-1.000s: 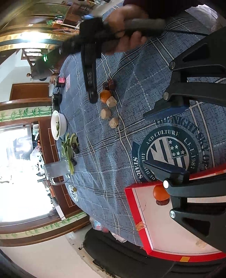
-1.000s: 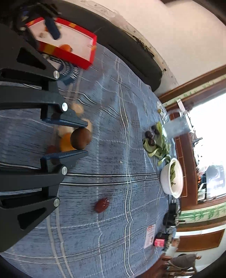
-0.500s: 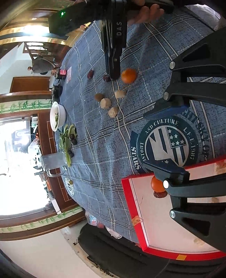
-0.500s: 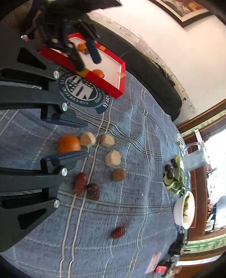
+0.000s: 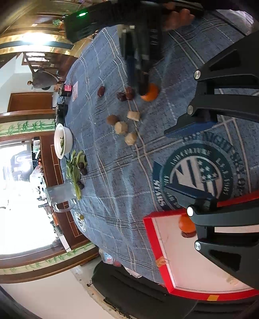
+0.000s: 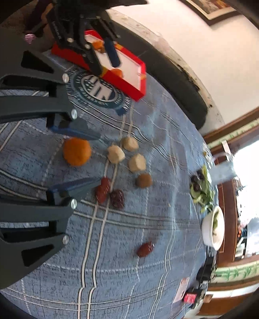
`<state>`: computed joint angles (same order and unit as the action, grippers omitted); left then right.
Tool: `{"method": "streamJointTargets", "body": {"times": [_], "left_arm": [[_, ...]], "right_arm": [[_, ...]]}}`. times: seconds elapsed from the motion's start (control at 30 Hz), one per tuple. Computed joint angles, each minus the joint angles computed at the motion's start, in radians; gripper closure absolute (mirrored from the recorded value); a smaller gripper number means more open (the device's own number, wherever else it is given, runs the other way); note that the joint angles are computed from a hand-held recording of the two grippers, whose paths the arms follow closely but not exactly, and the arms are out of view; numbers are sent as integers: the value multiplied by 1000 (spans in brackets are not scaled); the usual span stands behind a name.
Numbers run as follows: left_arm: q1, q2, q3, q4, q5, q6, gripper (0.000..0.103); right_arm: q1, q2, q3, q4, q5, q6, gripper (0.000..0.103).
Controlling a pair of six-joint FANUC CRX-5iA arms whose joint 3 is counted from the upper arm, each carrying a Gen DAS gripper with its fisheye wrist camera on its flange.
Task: Organize fruits
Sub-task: 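Grasp an orange with the right gripper while the left gripper grasps a beige cube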
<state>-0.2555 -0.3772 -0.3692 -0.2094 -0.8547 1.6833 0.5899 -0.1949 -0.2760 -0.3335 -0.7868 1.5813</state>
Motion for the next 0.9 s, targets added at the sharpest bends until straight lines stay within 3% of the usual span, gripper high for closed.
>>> {"method": "streamJointTargets", "body": {"times": [0.23, 0.3, 0.6, 0.67, 0.73, 0.9], "left_arm": [[4, 115, 72, 42, 42, -32, 55], [20, 142, 73, 104, 55, -98, 55], [25, 216, 120, 148, 27, -135, 56], [22, 221, 126, 152, 24, -142, 56], [15, 225, 132, 150, 21, -145, 56], [-9, 241, 145, 141, 9, -150, 56]], "right_arm": [[64, -2, -27, 81, 0, -10, 60], [66, -2, -31, 81, 8, -14, 60], [64, 24, -21, 73, 26, -45, 60], [81, 26, -32, 114, 36, -76, 69], [73, 17, -35, 104, 37, -67, 69], [59, -74, -120, 207, 171, -212, 70]]}}
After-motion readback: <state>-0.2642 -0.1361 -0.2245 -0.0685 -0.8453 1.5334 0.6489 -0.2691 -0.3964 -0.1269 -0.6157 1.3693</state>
